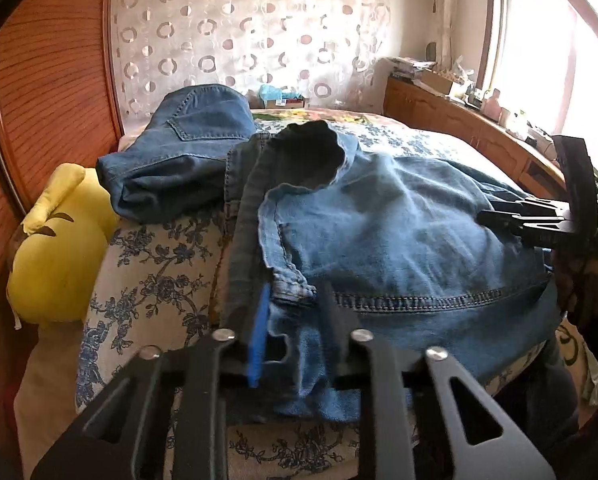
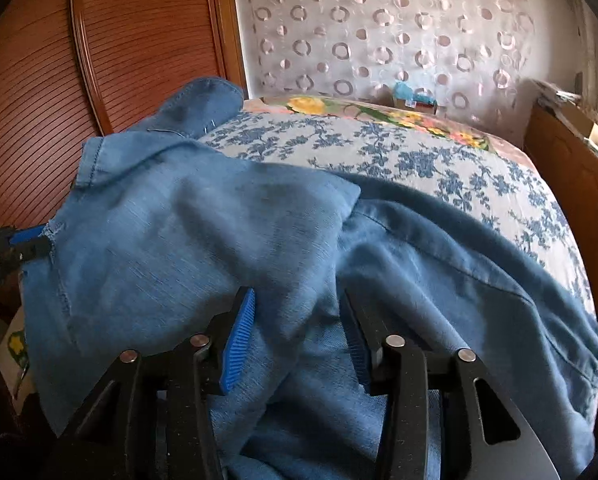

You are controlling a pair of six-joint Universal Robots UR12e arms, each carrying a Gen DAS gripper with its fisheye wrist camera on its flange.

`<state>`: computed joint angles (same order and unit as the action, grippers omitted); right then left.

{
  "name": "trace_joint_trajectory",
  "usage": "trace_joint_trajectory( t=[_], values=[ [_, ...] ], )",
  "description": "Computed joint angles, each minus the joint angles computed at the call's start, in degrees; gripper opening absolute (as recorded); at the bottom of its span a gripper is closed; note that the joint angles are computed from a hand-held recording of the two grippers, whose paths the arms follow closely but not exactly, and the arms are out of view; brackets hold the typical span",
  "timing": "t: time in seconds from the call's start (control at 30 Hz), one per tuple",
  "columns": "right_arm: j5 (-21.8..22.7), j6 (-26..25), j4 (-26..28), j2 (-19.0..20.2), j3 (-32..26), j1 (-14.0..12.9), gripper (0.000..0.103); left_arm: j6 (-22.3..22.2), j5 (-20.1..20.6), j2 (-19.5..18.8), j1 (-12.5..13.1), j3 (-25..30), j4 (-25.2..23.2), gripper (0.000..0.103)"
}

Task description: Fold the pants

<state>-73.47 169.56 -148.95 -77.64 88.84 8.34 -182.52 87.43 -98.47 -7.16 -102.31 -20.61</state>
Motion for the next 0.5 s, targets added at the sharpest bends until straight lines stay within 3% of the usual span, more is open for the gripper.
trace_joint_trajectory(
  t=[0.03, 0.3, 0.5],
  values=[
    [0.24, 0.26, -0.08, -0.05, 0.08, -0.07, 0.048, 0.12, 0.06, 0.11, -0.04, -0.11, 0.05, 0.010],
    [4.45, 3.71, -4.13, 0.32, 1.72, -1.71, 0.049, -2.84, -0.91, 3.81, 0.70, -3.46, 5.50, 0.007],
    [5.90, 3.60, -7.13, 0.20, 3.31, -2.62, 0.049, -3.19, -0.61, 4.89, 0.81, -4.61, 2.71, 0.008]
  ],
)
